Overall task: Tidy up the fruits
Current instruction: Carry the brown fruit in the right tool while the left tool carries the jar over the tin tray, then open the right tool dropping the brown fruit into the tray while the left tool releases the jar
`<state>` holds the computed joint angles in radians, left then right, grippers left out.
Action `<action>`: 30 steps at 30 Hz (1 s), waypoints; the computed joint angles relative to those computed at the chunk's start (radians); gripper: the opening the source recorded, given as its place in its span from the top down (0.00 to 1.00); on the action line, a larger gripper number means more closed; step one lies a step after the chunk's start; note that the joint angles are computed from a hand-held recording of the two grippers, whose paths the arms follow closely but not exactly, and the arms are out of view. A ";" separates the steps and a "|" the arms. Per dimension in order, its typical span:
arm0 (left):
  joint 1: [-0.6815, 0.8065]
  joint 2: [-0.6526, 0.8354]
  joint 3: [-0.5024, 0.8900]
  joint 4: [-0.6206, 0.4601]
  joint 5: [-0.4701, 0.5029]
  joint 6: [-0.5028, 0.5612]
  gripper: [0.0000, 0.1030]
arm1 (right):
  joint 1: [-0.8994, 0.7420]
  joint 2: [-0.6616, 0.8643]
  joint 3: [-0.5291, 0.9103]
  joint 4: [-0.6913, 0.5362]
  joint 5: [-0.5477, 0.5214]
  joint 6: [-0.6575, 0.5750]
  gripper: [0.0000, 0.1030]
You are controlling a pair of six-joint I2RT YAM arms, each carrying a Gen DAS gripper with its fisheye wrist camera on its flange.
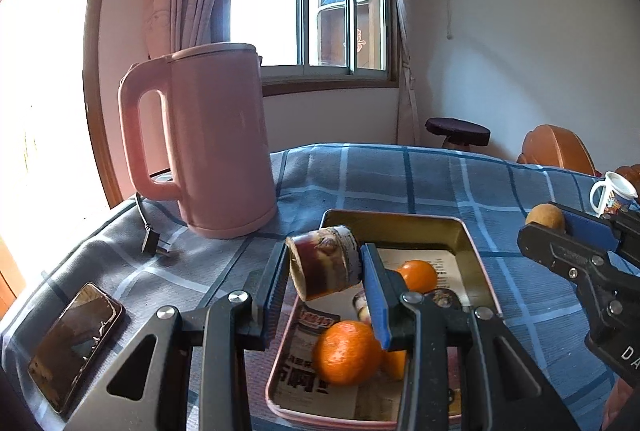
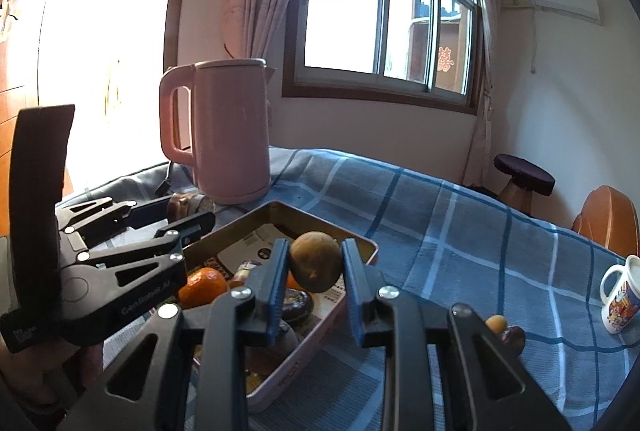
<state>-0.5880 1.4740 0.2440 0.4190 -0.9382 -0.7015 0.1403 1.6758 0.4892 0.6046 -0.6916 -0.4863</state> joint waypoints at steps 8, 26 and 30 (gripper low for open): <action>0.039 0.003 -0.023 0.020 0.037 0.004 0.63 | 0.050 0.033 0.013 0.004 0.034 0.007 0.72; 0.115 0.029 -0.062 0.124 0.140 0.069 0.63 | 0.134 0.109 0.043 0.006 0.104 0.012 0.71; 0.132 0.035 -0.063 0.140 0.177 0.090 0.62 | 0.148 0.121 0.053 -0.012 0.121 0.010 0.71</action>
